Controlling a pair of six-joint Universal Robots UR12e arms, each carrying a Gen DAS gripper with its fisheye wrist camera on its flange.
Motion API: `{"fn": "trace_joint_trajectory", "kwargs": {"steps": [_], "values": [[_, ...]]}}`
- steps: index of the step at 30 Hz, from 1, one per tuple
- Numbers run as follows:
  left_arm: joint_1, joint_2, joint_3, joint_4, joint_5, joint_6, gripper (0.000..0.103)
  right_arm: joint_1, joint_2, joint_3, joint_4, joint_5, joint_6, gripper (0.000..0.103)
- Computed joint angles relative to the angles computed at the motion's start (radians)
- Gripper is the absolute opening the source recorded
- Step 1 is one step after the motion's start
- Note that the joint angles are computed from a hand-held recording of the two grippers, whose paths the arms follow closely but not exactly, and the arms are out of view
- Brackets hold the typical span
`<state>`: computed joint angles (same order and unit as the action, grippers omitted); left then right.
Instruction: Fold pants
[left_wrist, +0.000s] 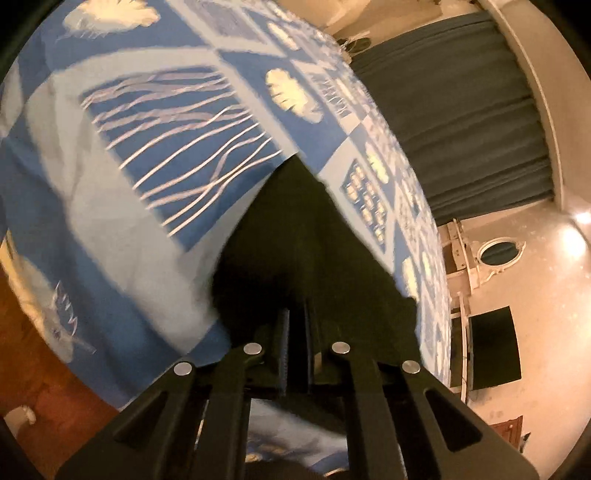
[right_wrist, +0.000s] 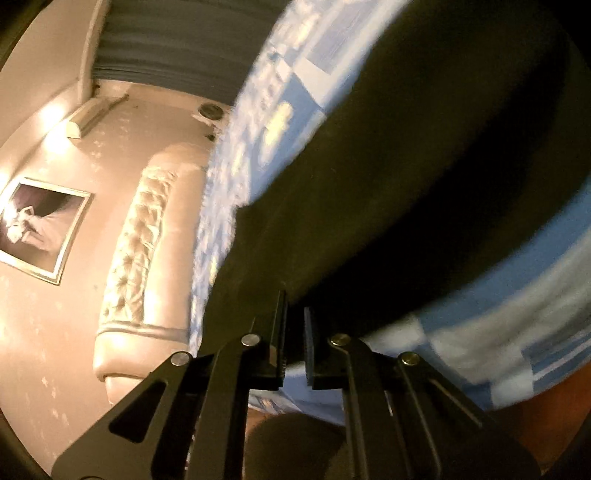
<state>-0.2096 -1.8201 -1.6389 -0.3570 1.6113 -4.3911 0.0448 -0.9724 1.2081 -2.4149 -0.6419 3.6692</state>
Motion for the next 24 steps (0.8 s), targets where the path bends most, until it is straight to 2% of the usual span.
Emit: {"fn": "trace_joint_trajectory", "kwargs": {"steps": [2, 4, 6, 8, 9, 10, 11, 12, 14, 16, 20, 21, 24], "values": [[0.009, 0.002, -0.025, 0.011, -0.031, -0.008, 0.007, -0.004, 0.003, 0.011, 0.031, 0.016, -0.012, 0.006], [0.018, -0.001, -0.054, 0.092, -0.059, -0.024, 0.010, -0.012, 0.007, 0.020, 0.007, 0.054, 0.039, 0.007], [0.023, 0.000, -0.070, 0.145, -0.073, -0.039, 0.014, -0.018, 0.000, 0.008, 0.057, 0.061, 0.001, 0.016], [0.016, 0.013, -0.067, 0.119, -0.046, -0.028, 0.024, -0.031, -0.016, 0.003, 0.076, 0.048, -0.025, 0.040], [0.003, 0.024, -0.054, 0.063, 0.003, -0.001, 0.037, -0.041, -0.024, 0.002, 0.073, 0.041, -0.026, 0.046], [-0.010, 0.032, -0.038, 0.006, 0.052, 0.021, 0.046, -0.053, -0.030, -0.002, 0.069, 0.030, -0.022, 0.054], [-0.020, 0.036, -0.024, -0.035, 0.089, 0.038, 0.064, -0.066, -0.035, -0.007, 0.067, 0.020, -0.016, 0.055], [-0.032, 0.038, -0.005, -0.078, 0.134, 0.064, 0.072, -0.088, -0.039, -0.014, 0.060, 0.007, -0.002, 0.055], [-0.053, 0.032, 0.039, -0.128, 0.197, 0.141, 0.076, -0.125, -0.042, -0.024, 0.030, -0.039, 0.034, 0.055], [-0.064, 0.016, 0.082, -0.159, 0.225, 0.189, 0.080, -0.172, -0.041, -0.035, -0.022, -0.113, 0.102, 0.055], [-0.062, -0.035, 0.153, -0.147, 0.196, 0.203, 0.082, -0.262, -0.033, -0.022, -0.114, -0.240, 0.297, 0.055], [-0.060, -0.049, 0.169, -0.150, 0.185, 0.192, 0.082, -0.273, -0.031, -0.021, -0.118, -0.265, 0.315, 0.055], [-0.049, -0.096, 0.217, -0.175, 0.119, 0.139, 0.082, -0.303, -0.014, -0.018, -0.167, -0.266, 0.351, 0.055]]}}
